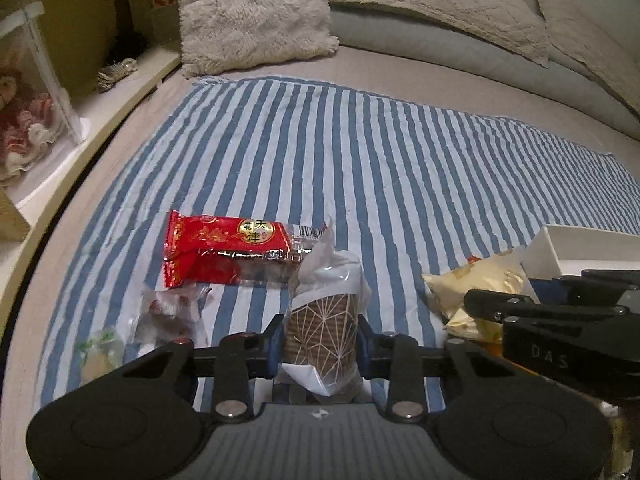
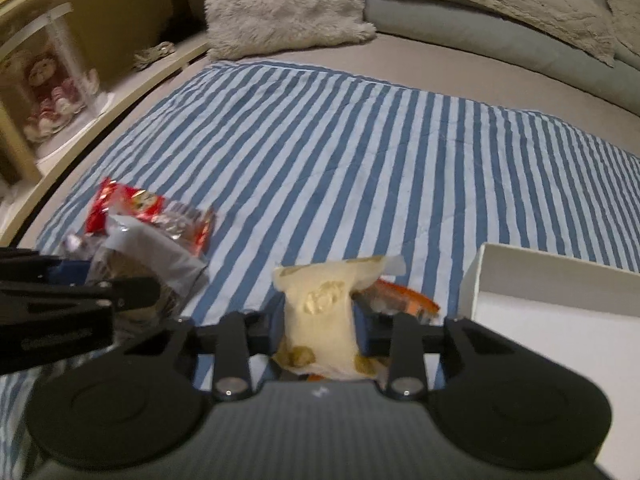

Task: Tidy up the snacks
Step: 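Carry the cookie packet and cream packet over the white box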

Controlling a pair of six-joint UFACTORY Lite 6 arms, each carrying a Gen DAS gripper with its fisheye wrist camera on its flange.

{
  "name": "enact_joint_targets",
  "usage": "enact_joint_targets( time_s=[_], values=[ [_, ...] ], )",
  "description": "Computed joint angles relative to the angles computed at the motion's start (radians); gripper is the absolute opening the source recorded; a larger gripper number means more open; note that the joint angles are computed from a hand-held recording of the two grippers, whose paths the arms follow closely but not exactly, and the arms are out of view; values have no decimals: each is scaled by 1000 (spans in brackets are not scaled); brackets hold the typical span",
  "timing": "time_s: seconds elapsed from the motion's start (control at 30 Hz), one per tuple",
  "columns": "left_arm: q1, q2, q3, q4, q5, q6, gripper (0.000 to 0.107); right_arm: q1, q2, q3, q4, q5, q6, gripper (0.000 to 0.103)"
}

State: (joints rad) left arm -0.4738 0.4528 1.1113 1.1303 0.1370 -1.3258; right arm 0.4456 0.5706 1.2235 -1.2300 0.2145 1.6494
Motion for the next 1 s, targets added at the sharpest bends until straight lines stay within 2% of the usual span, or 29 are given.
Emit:
enact_joint_targets(
  time_s=[0.1, 0.4, 0.5, 0.63, 0.77, 1.0],
  values=[
    [-23, -82, -56, -111, 24, 83, 36, 10, -91, -70, 54, 6, -53, 37],
    [-151, -342, -203, -142, 166, 50, 35, 22, -407, -309, 123, 34, -94, 37],
    [-200, -394, -219, -168, 218, 55, 35, 29, -518, -385, 150, 44, -114, 37],
    [-270, -450, -230, -169, 288, 36, 34, 40, -680, -480, 270, 72, -234, 37],
    [-323, -495, -247, -184, 314, 15, 34, 53, -825, -555, 369, 101, -325, 37],
    [-430, -549, -261, -112, 364, -106, 34, 78, -1001, -643, 422, 165, -388, 37]
  ],
)
